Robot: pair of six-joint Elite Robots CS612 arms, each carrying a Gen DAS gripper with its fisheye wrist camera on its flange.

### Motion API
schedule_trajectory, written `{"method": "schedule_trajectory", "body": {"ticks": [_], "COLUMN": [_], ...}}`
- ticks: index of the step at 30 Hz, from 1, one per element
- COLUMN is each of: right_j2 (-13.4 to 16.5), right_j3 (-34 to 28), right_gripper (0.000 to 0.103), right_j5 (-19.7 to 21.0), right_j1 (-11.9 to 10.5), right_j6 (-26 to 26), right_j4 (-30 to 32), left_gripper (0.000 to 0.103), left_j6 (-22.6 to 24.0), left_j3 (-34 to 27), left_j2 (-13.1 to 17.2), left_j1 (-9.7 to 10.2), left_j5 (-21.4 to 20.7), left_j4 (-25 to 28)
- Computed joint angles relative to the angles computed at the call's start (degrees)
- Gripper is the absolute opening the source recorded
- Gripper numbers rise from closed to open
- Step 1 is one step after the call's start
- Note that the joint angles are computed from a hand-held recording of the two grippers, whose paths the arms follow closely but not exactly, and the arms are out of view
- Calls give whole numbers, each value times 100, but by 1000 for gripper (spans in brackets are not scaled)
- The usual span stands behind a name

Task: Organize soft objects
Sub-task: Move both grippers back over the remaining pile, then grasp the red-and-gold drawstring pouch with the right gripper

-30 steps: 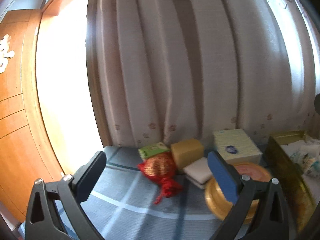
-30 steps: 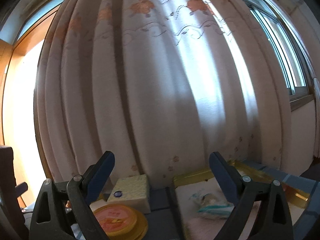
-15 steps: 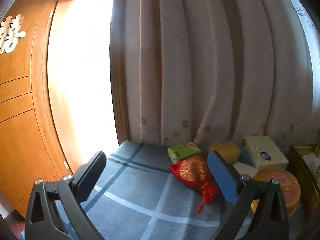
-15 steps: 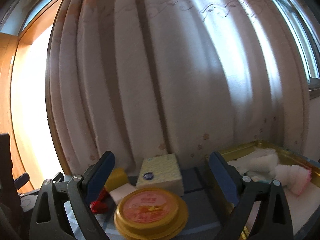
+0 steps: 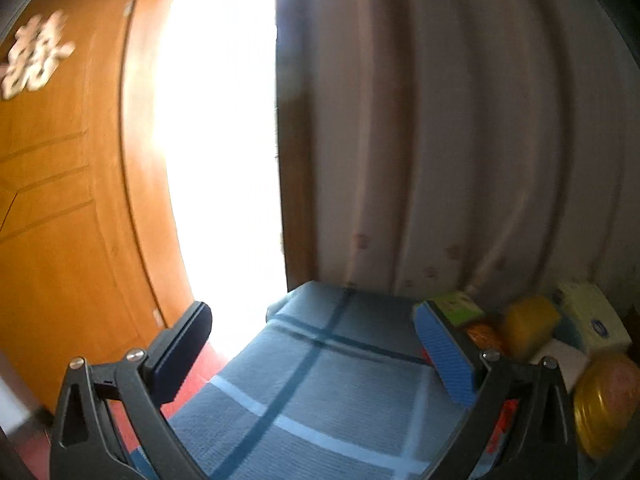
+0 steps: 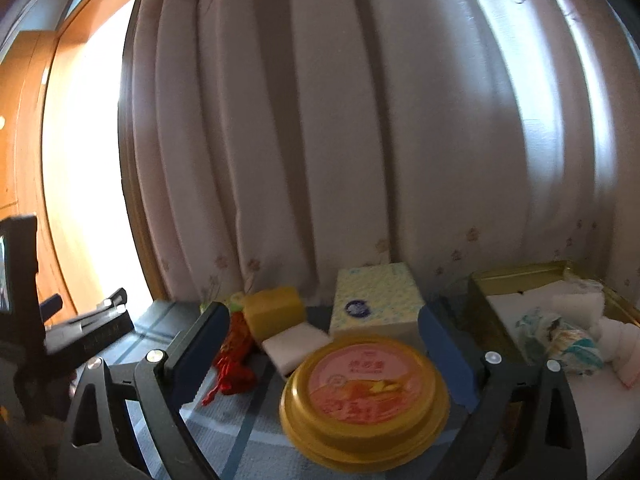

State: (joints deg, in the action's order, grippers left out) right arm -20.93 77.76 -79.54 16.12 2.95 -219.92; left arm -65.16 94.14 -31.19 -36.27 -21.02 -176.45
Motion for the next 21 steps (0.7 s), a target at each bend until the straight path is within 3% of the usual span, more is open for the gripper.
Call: {"method": "schedule_trajectory", "body": {"ticks": [2,4,10,18,21], "right_j2": [3,-7,-56,190,318], "right_j3": [-41,-113,-482,-1370,-1719], "right_gripper": [97,97,97,97,97], "right_j5": [125,329,753,624,499], "right_j1": [27,72,254,470,523], "right_j6": [-144,-412,-986,-1153,-1122], "right_j4": [128,435,2130,3698,4291], "left_gripper": [102,103,102,102,102], "left_j6": [-766,-1250,-3004,-3870,-3719], "left_j3": [94,174,447,609,577], "left_j2": [-126,-210,-467,-583,-540], "left_j1": [57,105,152,117,122], "left_j5": [-3,-95,-211,-223,-149], "left_j4": [612,912,1886,2199,2095]}}
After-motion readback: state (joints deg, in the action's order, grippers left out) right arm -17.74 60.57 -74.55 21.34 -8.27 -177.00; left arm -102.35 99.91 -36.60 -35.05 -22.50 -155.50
